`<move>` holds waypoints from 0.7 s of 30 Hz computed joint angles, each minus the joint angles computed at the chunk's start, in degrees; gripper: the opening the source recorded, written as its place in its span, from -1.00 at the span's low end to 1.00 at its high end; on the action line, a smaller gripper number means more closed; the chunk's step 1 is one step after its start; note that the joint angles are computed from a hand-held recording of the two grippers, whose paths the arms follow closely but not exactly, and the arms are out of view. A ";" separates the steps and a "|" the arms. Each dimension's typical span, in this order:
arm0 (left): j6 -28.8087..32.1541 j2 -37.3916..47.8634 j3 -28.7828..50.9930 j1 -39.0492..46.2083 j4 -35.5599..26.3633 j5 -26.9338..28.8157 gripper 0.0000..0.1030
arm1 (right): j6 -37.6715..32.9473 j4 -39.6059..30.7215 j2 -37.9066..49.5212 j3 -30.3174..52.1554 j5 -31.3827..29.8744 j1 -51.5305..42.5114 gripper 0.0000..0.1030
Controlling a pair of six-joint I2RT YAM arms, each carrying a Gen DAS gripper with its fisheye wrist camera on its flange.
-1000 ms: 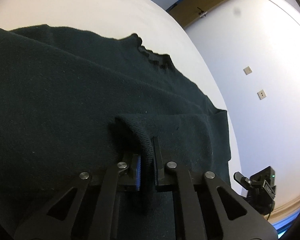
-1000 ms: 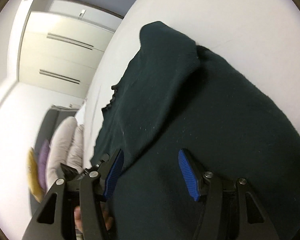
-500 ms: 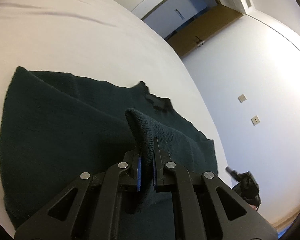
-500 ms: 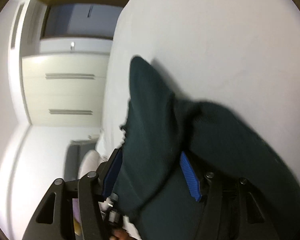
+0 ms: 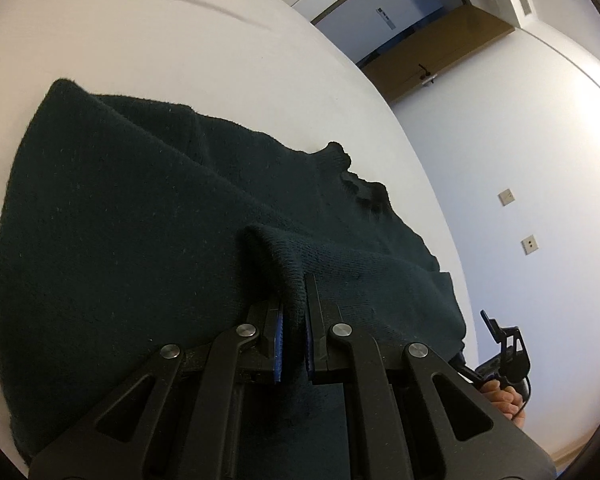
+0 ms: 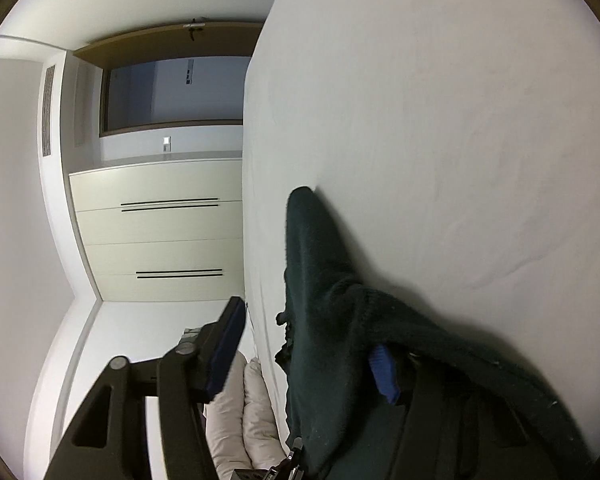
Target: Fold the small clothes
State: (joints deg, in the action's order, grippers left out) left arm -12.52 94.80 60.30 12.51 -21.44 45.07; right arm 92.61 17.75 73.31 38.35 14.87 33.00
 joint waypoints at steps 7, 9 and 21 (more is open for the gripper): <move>-0.32 1.05 1.05 -1.70 -0.37 -1.40 -0.85 | -0.79 0.46 0.09 -1.36 -1.35 -0.83 -0.13; 0.70 1.69 2.79 -1.77 -3.18 -1.73 -0.84 | -1.21 -0.28 -0.21 -1.05 -2.18 -0.98 -0.13; 2.64 -4.88 6.31 -1.68 -12.08 -20.52 -0.80 | -6.84 -32.86 -8.98 11.70 8.18 8.27 0.09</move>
